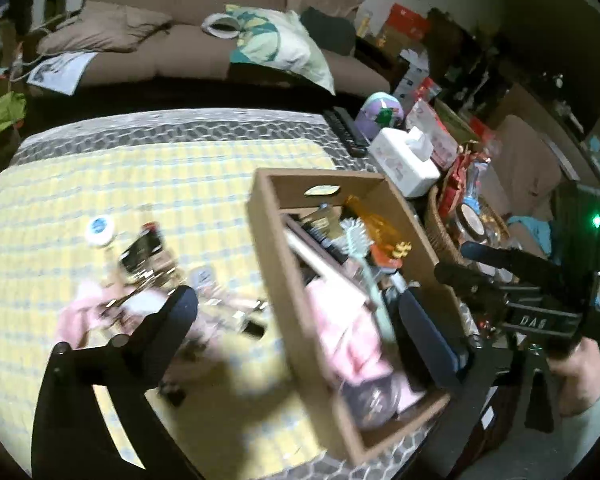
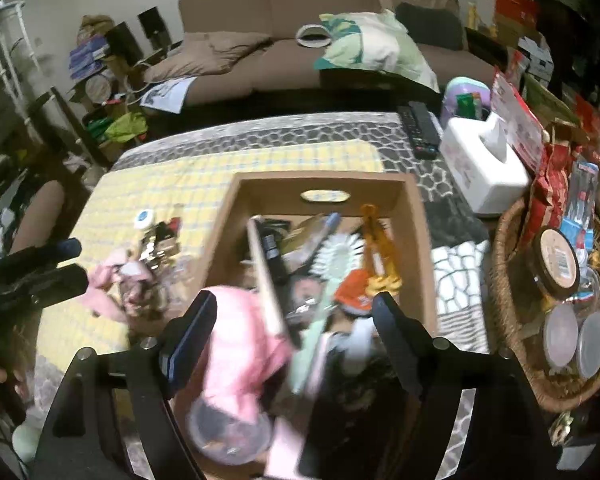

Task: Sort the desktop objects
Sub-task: 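Carry the lipstick tube and orange tool into the box and release both, then return both grippers to the pile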

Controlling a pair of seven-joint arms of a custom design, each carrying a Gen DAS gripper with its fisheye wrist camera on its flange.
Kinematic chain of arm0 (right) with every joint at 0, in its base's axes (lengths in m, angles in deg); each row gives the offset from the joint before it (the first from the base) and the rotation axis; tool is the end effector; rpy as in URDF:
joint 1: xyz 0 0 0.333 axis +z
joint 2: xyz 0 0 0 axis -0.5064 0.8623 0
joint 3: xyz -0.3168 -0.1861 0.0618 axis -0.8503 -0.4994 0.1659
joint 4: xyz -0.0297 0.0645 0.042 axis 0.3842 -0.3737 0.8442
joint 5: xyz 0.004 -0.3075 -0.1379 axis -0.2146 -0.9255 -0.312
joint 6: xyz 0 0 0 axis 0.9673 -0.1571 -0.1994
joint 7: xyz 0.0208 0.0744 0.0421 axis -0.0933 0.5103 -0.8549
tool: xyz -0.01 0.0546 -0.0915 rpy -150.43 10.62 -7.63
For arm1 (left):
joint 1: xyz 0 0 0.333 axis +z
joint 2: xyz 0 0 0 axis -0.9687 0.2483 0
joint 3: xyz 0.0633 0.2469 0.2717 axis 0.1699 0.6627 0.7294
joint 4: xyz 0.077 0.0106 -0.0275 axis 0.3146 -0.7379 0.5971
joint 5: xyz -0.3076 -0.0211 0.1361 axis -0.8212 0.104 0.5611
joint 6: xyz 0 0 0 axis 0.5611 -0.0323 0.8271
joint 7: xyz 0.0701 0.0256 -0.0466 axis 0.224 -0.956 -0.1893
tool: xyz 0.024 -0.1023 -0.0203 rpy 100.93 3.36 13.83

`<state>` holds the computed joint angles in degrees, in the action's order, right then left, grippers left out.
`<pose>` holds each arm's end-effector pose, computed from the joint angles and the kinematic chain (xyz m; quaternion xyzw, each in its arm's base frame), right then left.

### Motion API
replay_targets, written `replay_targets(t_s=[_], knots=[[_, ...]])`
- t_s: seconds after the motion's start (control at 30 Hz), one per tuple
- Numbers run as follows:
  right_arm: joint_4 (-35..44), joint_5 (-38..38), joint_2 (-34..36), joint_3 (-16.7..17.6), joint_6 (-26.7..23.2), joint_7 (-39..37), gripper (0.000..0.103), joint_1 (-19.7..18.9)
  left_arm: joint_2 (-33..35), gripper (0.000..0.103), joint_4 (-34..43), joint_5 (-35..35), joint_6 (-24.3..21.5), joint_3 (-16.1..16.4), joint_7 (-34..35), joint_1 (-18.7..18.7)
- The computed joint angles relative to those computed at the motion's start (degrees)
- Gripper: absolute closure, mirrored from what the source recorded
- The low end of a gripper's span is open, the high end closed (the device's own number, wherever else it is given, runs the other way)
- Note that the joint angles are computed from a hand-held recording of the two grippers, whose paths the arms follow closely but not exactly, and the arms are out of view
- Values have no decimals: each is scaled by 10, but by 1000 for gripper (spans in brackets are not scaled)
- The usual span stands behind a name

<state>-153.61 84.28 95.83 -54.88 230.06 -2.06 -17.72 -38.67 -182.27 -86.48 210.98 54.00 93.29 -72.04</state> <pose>0.6182 0.1750 0.5687 -0.7454 0.5899 -0.1351 0.2797 0.5665 -0.0242 0.5695 -0.6152 0.7077 -0.3431 0.0553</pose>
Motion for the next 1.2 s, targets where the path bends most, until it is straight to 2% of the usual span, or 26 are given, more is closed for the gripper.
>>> replay_targets(t_s=[0.17, 0.37, 0.63, 0.8, 0.97, 1.13, 1.2], knots=[[-28, 9, -21, 16, 10, 10, 12, 23, -44, 0, -57, -3, 4, 28, 21, 22], [-34, 5, -15, 30, 13, 25, 11, 58, -65, 0, -102, -22, 3, 60, 51, 47], [-3, -19, 30, 39, 11, 50, 11, 102, -54, 0, -148, -49, 45, 84, 89, 80], [25, -29, 69, 43, 16, 60, 11, 120, -12, 0, -156, -52, 79, 79, 88, 102], [65, -51, 117, 33, 26, 83, 11, 139, 37, 0, -139, -84, 106, 57, 100, 123], [115, -104, 169, -6, 34, 130, 16, 170, 79, 0, -112, -74, 132, 31, 98, 134], [128, -119, 184, -11, 35, 141, 18, 173, 95, 0, -99, -64, 141, 21, 95, 134]])
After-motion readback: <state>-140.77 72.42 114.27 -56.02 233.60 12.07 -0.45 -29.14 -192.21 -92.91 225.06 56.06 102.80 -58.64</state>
